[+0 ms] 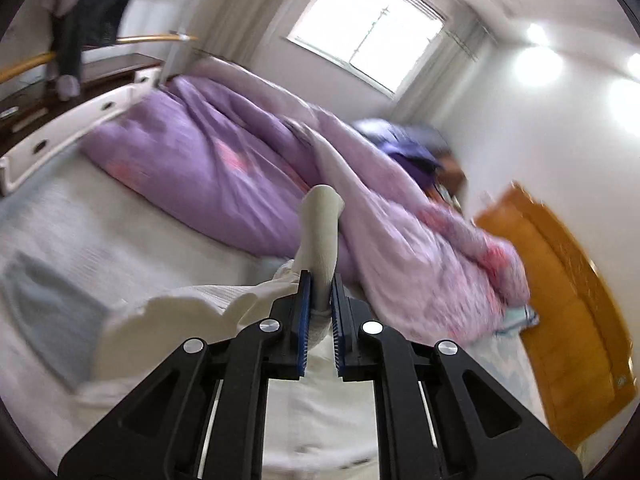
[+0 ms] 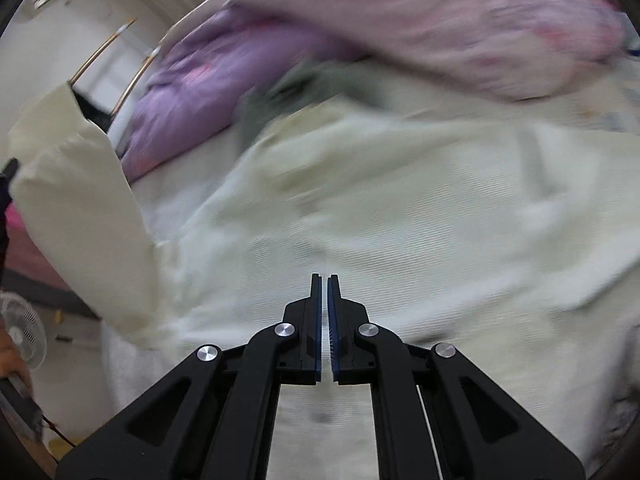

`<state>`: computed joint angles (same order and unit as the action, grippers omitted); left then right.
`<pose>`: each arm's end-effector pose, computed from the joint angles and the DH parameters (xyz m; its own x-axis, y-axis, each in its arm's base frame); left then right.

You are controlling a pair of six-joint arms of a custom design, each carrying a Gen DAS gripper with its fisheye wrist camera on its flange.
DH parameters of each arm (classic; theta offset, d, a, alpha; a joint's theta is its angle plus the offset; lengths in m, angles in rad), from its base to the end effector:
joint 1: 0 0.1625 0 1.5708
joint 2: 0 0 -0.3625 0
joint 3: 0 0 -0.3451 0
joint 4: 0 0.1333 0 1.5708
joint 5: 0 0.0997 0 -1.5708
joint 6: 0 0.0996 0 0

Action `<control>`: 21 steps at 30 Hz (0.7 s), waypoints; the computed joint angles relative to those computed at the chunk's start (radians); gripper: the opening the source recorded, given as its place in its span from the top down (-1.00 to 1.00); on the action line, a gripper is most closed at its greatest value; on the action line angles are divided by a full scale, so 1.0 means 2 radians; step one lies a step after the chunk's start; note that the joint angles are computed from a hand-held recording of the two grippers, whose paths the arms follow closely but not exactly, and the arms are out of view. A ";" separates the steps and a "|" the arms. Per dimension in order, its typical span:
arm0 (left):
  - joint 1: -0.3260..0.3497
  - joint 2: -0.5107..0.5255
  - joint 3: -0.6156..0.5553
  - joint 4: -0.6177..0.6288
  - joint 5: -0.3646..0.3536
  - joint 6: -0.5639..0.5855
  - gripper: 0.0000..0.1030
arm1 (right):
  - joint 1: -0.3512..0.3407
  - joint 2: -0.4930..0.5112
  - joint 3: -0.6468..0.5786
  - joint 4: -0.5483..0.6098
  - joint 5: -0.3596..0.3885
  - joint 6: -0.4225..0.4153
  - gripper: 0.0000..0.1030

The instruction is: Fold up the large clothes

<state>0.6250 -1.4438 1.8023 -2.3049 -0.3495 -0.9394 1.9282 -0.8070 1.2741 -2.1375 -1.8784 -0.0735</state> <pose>-0.2519 -0.4615 0.4058 -0.8922 -0.3945 -0.2198 0.0580 0.3827 -0.9221 0.3301 -0.5892 0.1844 -0.8754 -0.3728 0.3078 -0.4135 0.9072 -0.0770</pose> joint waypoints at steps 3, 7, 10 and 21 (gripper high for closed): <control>0.025 0.094 -0.028 -0.065 -0.040 0.017 0.81 | -0.027 -0.032 -0.007 0.007 -0.033 -0.019 0.91; 0.057 0.197 -0.071 -0.077 -0.089 0.008 0.81 | -0.059 -0.044 -0.040 0.017 -0.074 -0.048 0.91; 0.071 0.262 -0.098 -0.067 -0.113 0.000 0.82 | -0.084 -0.043 -0.074 0.023 -0.097 -0.061 0.90; 0.094 0.351 -0.144 -0.085 -0.175 0.013 0.83 | -0.160 0.030 -0.248 0.082 -0.149 0.056 0.28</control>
